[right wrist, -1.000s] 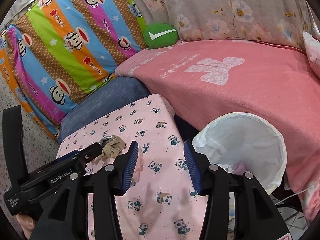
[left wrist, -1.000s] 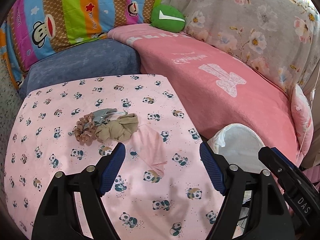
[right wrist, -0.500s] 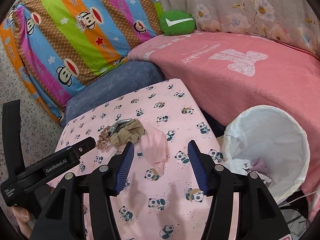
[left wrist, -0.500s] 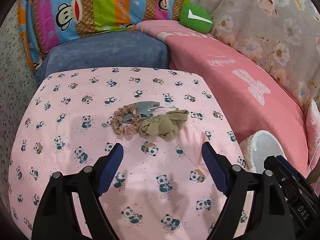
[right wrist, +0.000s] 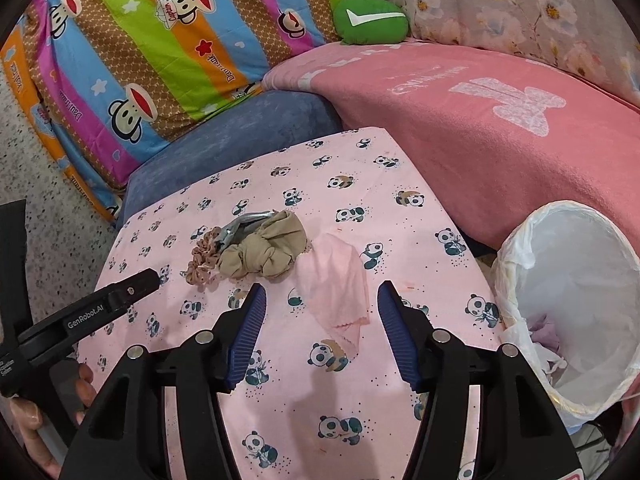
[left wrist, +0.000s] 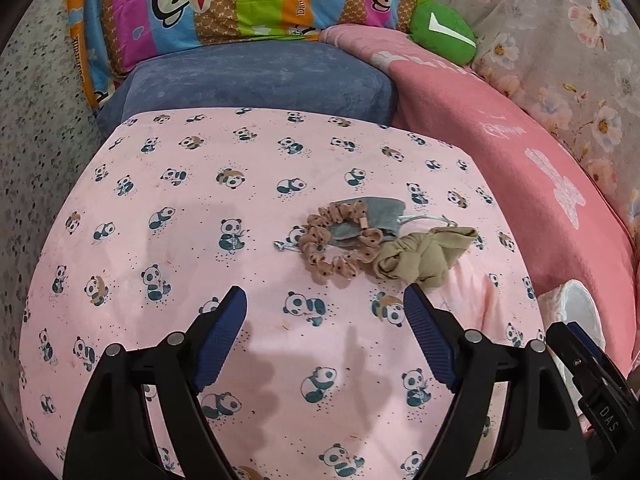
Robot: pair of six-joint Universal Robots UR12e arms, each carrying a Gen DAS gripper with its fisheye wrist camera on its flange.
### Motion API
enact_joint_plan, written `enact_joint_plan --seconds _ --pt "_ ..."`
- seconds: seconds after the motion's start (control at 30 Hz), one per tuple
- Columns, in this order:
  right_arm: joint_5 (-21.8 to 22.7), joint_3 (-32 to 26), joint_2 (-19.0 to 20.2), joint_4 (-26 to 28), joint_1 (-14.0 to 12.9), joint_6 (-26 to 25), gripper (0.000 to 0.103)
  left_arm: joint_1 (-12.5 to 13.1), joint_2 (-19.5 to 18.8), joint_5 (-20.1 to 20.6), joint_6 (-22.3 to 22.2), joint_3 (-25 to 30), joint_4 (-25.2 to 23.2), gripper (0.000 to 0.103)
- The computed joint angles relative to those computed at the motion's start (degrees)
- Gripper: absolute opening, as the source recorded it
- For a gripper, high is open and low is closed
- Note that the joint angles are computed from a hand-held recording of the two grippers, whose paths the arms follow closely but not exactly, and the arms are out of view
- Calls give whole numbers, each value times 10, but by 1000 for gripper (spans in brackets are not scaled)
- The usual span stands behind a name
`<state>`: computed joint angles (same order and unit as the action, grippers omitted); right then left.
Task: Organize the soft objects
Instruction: 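Grasp the beige scrunchie with the left tool while the right tool grasps the sheer pink cloth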
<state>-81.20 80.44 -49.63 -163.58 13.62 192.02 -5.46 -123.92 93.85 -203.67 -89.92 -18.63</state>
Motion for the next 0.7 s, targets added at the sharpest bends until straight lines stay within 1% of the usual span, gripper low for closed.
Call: enact_joint_plan --seconds 0.27,0.43,0.7 --pt "-11 -46 35 38 4 -4 59 15 -23 1 -13 25 -25 77" --pt "-16 -70 55 58 4 2 59 16 -41 1 -3 49 -41 77" --pt "-19 -99 77 84 6 4 59 17 -59 -7 8 67 -47 76"
